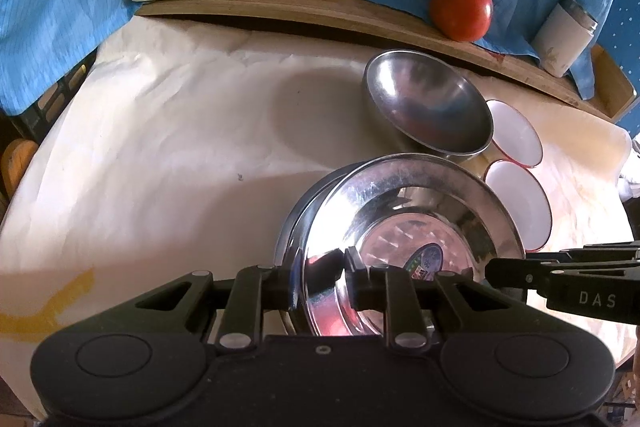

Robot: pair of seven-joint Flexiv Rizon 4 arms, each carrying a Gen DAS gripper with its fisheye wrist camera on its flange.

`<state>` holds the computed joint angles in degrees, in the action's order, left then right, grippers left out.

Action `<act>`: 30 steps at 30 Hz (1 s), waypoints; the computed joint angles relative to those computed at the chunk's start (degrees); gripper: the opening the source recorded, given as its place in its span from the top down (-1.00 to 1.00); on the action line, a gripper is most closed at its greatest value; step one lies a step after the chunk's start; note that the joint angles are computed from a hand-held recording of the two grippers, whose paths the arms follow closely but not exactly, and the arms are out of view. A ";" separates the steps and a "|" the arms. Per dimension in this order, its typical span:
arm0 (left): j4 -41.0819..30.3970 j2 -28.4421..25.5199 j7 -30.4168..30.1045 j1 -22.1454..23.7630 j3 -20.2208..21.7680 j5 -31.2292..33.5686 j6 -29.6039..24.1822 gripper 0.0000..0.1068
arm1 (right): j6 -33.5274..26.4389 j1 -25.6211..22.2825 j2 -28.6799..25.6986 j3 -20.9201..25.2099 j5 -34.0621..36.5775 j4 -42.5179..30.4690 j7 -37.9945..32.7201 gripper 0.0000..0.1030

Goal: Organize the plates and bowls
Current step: 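Lower the logo plate onto the plate stack and open both tools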

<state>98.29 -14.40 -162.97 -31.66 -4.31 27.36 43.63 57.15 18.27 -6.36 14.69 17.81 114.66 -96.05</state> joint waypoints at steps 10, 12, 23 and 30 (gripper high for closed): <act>-0.03 0.00 0.65 -0.02 -0.02 0.08 -0.45 0.56 | 0.74 0.66 0.14 0.05 -2.54 0.58 1.27 0.47; 0.19 0.20 0.12 -0.07 0.05 0.24 -0.32 0.55 | 1.02 0.74 0.14 0.06 -2.69 0.73 1.46 0.42; 1.35 1.80 -3.50 -0.09 0.03 1.72 -0.29 0.16 | 2.07 1.45 0.58 0.34 -4.44 1.85 1.94 0.09; 1.84 2.67 -6.54 0.26 -0.51 2.71 -1.14 -0.13 | 2.49 1.63 0.94 0.55 -4.04 2.27 0.90 -0.21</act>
<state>100.13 -11.73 -169.51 -31.40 -4.82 30.07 42.49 59.65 19.90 -5.42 15.24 13.77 116.93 -95.15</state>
